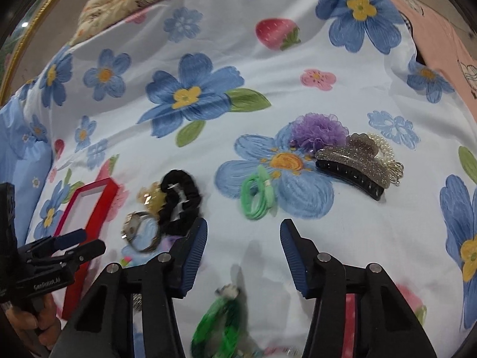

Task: Organize jewelry
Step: 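Grasp the gold watch with the left tool while the right tool grasps the green hair tie, then carry both items into the red tray and open both tools to release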

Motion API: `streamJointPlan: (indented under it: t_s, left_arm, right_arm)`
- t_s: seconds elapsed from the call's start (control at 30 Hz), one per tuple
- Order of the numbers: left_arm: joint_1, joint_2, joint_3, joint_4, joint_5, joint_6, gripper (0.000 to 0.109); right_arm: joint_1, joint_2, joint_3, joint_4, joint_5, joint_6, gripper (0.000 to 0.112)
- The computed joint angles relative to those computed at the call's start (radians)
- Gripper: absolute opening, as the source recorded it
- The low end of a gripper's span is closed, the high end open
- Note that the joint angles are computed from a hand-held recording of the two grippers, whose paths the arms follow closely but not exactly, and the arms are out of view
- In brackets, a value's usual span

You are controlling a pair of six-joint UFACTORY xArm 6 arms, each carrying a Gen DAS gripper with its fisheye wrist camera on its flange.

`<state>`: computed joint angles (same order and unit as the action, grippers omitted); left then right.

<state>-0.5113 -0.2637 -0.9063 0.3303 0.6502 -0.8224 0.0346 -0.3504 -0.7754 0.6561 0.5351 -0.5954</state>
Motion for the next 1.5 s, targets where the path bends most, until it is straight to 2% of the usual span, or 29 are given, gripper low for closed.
streamJointPlan:
  t_s: [0.1,0.3,0.37,0.43,0.47,0.53,0.87,1.1,1.5]
  left_arm:
    - [0.010,0.052,-0.036,-0.033,-0.006,0.039,0.060]
    - [0.028,0.132,-0.081,-0.118,-0.011,0.126,0.046]
    - [0.034,0.149,-0.087,-0.149,-0.019,0.154,0.037]
    - [0.036,0.160,-0.089,-0.170,-0.026,0.177,0.022]
    - [0.036,0.162,-0.087,-0.174,-0.031,0.185,0.019]
    - [0.038,0.157,-0.079,-0.196,-0.047,0.202,0.011]
    - [0.043,0.050,-0.004,-0.193,-0.077,0.191,0.008]
    - [0.068,-0.080,0.084,-0.152,-0.062,0.143,0.008]
    - [0.159,-0.283,0.234,-0.149,-0.031,0.119,0.008]
  right_arm:
    - [-0.002,0.069,-0.047,-0.025,-0.009,0.026,0.045]
    - [0.001,0.172,-0.116,-0.059,-0.007,0.058,0.037]
    - [0.006,0.196,-0.131,-0.070,-0.005,0.062,0.031]
    - [0.011,0.214,-0.138,-0.091,-0.013,0.073,0.019]
    - [0.011,0.220,-0.140,-0.086,-0.014,0.072,0.016]
    - [0.009,0.215,-0.132,-0.062,-0.018,0.055,0.013]
    - [0.029,0.100,-0.086,0.042,0.027,-0.018,0.012]
    - [0.089,0.044,-0.053,0.070,0.058,-0.018,0.012]
    - [0.214,0.007,-0.041,0.098,0.070,-0.001,0.012]
